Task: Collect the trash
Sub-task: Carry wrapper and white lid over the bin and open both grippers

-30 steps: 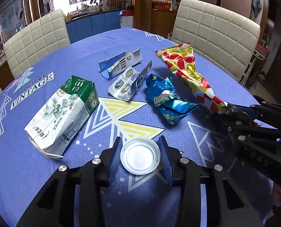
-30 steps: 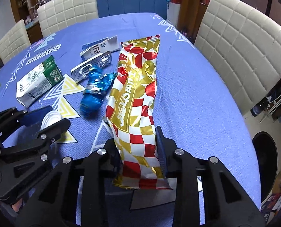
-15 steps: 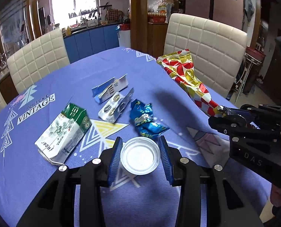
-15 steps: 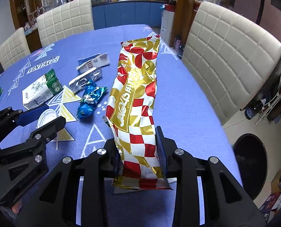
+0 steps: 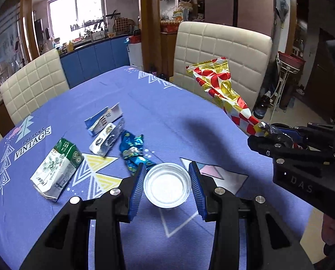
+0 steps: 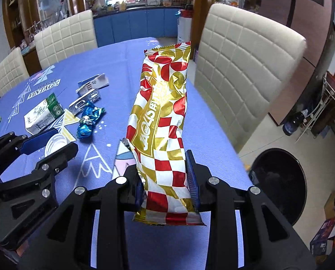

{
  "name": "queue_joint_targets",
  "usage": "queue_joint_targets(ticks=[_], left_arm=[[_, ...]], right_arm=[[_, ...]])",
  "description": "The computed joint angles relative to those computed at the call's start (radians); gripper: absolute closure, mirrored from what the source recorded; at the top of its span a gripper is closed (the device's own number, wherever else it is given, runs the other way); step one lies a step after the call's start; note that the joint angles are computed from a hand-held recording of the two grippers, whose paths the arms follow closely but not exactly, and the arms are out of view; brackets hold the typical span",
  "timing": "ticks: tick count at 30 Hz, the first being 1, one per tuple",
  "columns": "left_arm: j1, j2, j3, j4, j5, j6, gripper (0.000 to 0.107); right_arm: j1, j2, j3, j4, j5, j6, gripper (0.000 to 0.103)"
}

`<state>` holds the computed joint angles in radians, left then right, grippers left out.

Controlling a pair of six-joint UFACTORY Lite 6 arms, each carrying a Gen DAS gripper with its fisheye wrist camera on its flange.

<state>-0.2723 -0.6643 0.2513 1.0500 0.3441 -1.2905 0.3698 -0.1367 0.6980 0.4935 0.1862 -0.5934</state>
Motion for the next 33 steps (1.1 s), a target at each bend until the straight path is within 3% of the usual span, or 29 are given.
queue_joint_targets(ticks=[7,18,33], left_arm=[[-0.163,0.080,0.076,0.088,0.086,-0.158,0.068],[-0.305,0.277,0.215,0.205,0.112,-0.327,0.068],[-0.414,0.594,0.460,0.321,0.112,-0.436,0.068]], right_arm=[[-0.127,-0.064,-0.027,0.187,0.044,-0.230,0.069],[-0.354,-0.079,-0.027,0.374,0.120,-0.503,0.069],[-0.648,0.122,0.100,0.567,0.176,-0.775,0.069]])
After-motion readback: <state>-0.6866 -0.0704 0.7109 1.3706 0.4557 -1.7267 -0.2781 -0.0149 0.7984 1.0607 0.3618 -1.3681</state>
